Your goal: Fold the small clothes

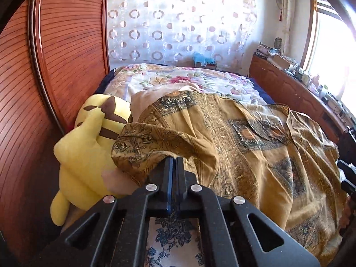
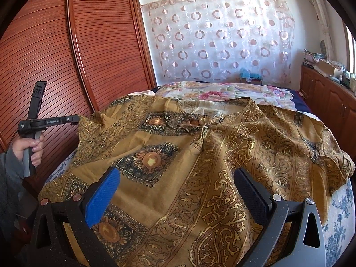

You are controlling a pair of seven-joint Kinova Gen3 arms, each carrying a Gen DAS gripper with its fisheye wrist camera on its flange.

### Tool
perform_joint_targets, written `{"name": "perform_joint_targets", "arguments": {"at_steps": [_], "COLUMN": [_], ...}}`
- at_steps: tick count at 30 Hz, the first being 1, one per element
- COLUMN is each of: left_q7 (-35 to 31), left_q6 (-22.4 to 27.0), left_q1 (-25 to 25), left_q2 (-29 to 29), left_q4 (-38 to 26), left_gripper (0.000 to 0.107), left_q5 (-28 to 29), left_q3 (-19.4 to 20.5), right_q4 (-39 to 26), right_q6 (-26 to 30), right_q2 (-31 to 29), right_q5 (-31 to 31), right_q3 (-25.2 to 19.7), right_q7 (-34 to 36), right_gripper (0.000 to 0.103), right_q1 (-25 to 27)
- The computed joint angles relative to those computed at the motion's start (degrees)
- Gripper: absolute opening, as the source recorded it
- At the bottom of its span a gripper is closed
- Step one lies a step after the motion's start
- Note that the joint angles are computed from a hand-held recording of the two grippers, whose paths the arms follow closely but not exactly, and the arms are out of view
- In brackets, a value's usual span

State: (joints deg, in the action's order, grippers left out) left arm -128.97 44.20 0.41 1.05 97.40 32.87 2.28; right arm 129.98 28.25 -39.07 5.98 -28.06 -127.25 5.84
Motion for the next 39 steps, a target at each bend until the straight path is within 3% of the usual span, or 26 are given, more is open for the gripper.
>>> {"name": "perform_joint_targets", "arguments": {"at_steps": [2, 3, 5, 8, 11, 12, 14, 20, 23, 27, 28, 29, 32, 34, 37, 39], "left_q7": [0.5, 1.9, 2.6, 3.3, 3.8, 2.3, 0.8, -5.8, -9.4, -11.1, -10.9, -10.2, -10.2, -11.8, -11.7, -12.1], "left_q6": [0.9, 0.7, 1.4, 2.4, -1.3, -2.5, -2.9, -3.3, -2.0, 0.6, 0.8, 0.9, -0.8, -1.5, -1.9, -3.7], "left_q1": [-0.2, -0.1, -0.5, -1.0, -1.3, -1.6, -1.6, 1.0, 4.0, 7.9, 8.7, 9.4, 11.0, 11.6, 11.7, 12.0], "left_q2": [0.8, 1.0, 1.5, 2.5, 2.0, 1.8, 1.7, -1.7, -4.1, -5.3, -5.5, -5.6, -6.7, -7.9, -9.7, -11.3], "left_q4": [-0.6, -0.8, -0.7, -0.9, 1.0, 1.8, 1.7, 1.7, 2.2, 3.0, 3.4, 3.8, 6.1, 7.7, 9.6, 11.5], "left_gripper": [0.009, 0.025, 0.037, 0.040, 0.036, 0.018, 0.005, 0.003, 0.003, 0.004, 0.006, 0.016, 0.026, 0.042, 0.051, 0.069], "left_q5": [-0.1, -1.1, -0.8, -0.6, 0.8, 2.4, 3.7, 8.0, 9.7, 8.0, 6.9, 5.5, 3.9, 5.5, 7.1, 8.1], "left_q3": [-0.1, 0.0, 0.0, 0.1, 0.3, 0.3, 0.4, 1.5, 1.9, 2.5, 2.9, 3.3, 3.3, 2.0, 0.5, -0.4], "right_q4": [0.1, 0.0, -0.5, -1.8, -3.0, -3.2, -3.6, -3.9, -3.3, -2.6, -2.6, -2.5, -2.8, -3.1, -3.5, -3.9], "right_q6": [0.0, 0.0, 0.2, 0.5, 0.6, 0.6, 0.7, 0.9, 0.4, 1.1, 1.4, 1.8, 2.0, 2.8, 3.1, 3.3], "right_q2": [0.0, 0.2, 2.1, 6.2, 8.9, 9.4, 9.9, 9.0, 7.9, 6.1, 5.8, 5.6, 6.5, 6.2, 6.3, 6.7], "right_q5": [0.0, 0.0, 0.0, 0.4, 2.0, 2.6, 3.9, 10.1, 11.1, 10.5, 10.3, 10.0, 9.6, 9.4, 9.3, 9.4], "right_q3": [0.0, 0.2, 1.5, 2.9, 0.8, 0.2, -1.0, -8.0, -8.5, -8.3, -8.2, -7.9, -6.5, -5.5, -4.5, -3.8], "right_q7": [0.1, 0.3, 1.5, 3.4, 2.8, 2.4, 1.3, -4.8, -6.4, -7.2, -7.2, -7.0, -6.1, -5.4, -4.4, -3.6], "right_gripper": [0.102, 0.102, 0.102, 0.102, 0.102, 0.102, 0.102, 0.102, 0.102, 0.102, 0.102, 0.102, 0.101, 0.099, 0.094, 0.089], "right_q1": [0.0, -0.2, -1.9, -4.3, -3.7, -3.5, -3.1, 4.4, 5.2, 4.4, 4.2, 3.8, 2.5, 1.3, 0.1, -0.7]}}
